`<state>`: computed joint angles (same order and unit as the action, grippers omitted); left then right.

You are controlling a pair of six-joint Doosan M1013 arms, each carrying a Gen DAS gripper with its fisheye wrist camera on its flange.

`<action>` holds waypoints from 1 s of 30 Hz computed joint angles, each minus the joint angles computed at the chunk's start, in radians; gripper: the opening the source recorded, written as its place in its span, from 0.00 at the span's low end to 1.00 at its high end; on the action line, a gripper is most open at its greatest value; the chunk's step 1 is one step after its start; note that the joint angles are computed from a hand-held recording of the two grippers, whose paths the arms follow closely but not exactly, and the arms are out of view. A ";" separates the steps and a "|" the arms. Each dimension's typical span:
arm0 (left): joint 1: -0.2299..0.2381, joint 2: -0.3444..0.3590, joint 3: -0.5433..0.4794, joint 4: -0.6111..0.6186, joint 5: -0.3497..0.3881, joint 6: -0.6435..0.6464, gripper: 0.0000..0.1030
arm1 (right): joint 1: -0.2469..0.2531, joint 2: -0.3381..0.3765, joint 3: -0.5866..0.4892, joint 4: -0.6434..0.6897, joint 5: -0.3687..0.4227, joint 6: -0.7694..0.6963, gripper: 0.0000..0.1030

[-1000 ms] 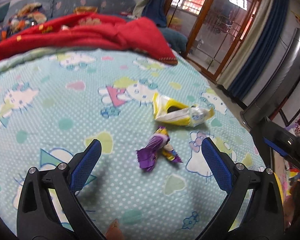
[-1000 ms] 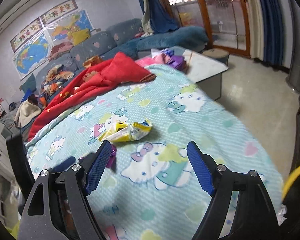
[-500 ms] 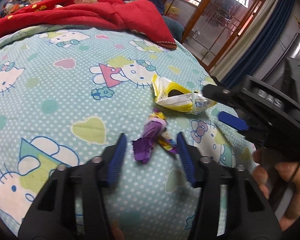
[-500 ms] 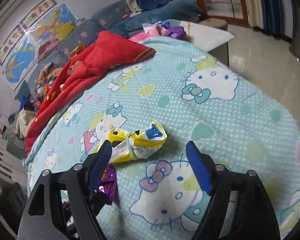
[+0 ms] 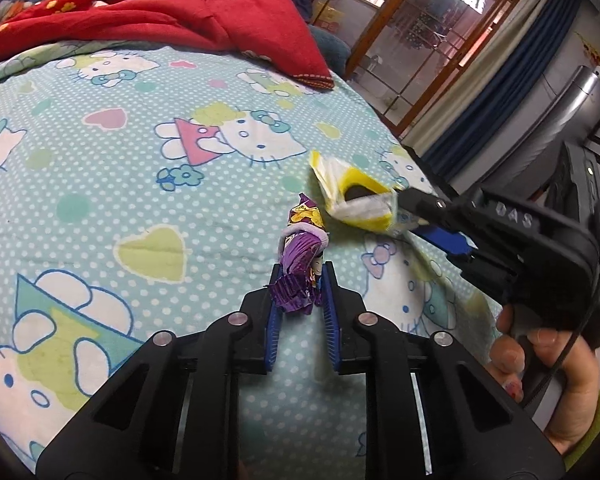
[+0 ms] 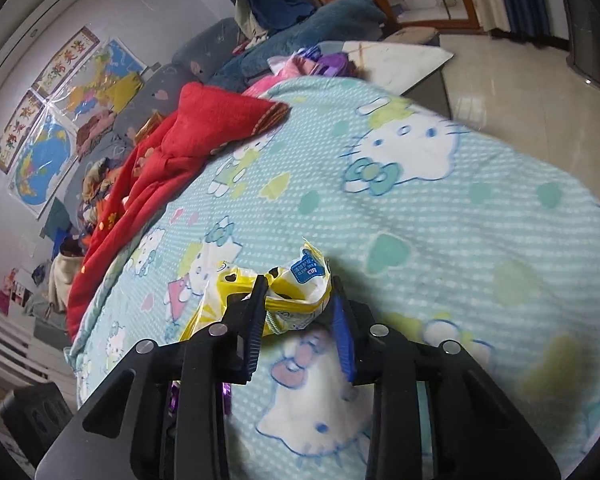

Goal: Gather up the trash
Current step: 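Grasp the small purple wrapper with the left tool while the right tool grasps the yellow wrapper, then carry the purple wrapper with the left tool while the right tool carries the yellow wrapper to the bin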

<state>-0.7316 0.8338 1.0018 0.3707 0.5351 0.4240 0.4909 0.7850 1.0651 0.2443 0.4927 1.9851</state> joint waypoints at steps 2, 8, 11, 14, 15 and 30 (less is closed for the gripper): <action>-0.001 -0.001 0.002 -0.002 -0.015 0.015 0.10 | -0.001 -0.021 0.037 -0.038 -0.026 0.025 0.28; -0.008 -0.006 0.007 0.015 -0.071 0.043 0.10 | -0.012 -0.104 0.176 -0.126 -0.108 0.103 0.28; -0.014 -0.007 0.005 -0.011 -0.097 0.087 0.10 | -0.016 -0.145 0.243 -0.204 -0.148 0.180 0.28; -0.023 -0.003 -0.009 -0.032 -0.105 0.141 0.10 | -0.017 -0.182 0.300 -0.315 -0.175 0.273 0.28; -0.025 0.000 -0.014 -0.038 -0.105 0.155 0.10 | -0.016 -0.191 0.312 -0.348 -0.180 0.301 0.28; -0.065 0.008 -0.054 -0.168 -0.137 0.383 0.10 | -0.022 -0.299 0.447 -0.788 -0.210 0.676 0.28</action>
